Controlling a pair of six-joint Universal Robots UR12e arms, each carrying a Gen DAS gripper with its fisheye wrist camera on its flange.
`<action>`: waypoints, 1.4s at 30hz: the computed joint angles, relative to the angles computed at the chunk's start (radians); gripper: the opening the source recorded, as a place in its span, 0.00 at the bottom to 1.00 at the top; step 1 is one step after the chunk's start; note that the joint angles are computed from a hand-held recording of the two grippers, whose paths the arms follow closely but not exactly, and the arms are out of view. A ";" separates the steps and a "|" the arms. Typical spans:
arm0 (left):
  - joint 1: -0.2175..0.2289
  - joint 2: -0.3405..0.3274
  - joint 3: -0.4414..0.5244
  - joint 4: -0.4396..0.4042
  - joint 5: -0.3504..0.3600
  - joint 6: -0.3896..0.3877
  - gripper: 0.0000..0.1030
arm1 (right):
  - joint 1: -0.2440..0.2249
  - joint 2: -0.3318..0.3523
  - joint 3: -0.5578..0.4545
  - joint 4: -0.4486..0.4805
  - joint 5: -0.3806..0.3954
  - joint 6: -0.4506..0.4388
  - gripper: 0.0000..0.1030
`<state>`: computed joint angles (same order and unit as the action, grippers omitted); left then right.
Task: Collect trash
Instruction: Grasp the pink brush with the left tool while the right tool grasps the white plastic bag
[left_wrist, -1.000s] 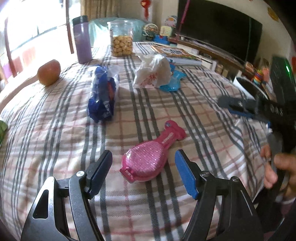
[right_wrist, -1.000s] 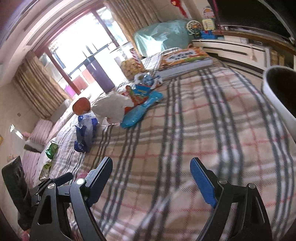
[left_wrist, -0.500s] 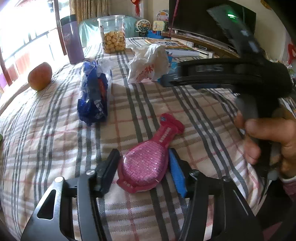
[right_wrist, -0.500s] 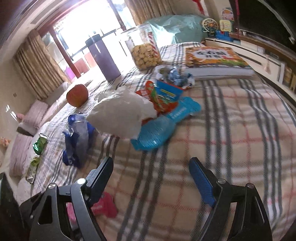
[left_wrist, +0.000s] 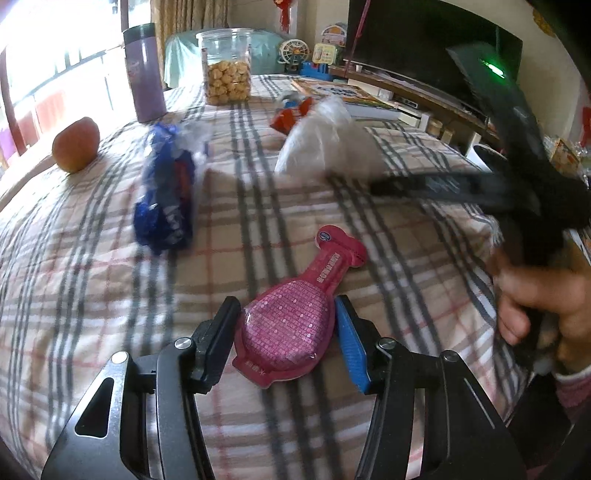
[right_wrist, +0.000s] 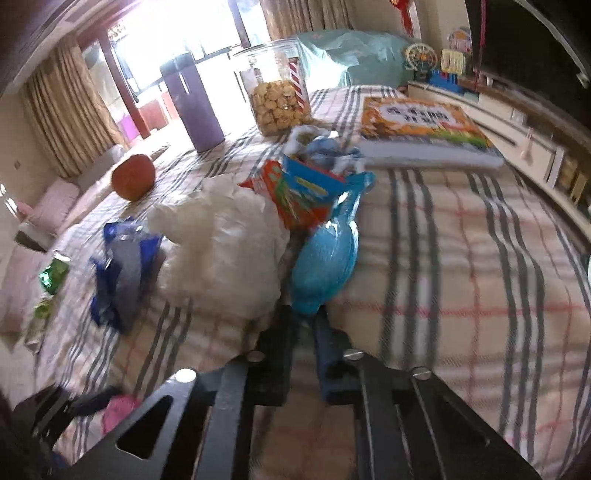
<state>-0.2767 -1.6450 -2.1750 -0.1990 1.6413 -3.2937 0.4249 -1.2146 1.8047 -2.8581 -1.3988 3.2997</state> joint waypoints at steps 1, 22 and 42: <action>-0.004 -0.005 0.005 0.000 0.004 -0.004 0.51 | -0.008 -0.014 0.020 -0.002 0.012 -0.008 0.05; 0.015 0.013 -0.017 0.012 0.022 -0.103 0.51 | -0.054 -0.050 0.095 -0.162 0.222 0.095 0.70; 0.007 0.010 -0.018 0.036 -0.010 -0.063 0.50 | -0.043 -0.042 0.097 -0.160 0.209 0.099 0.16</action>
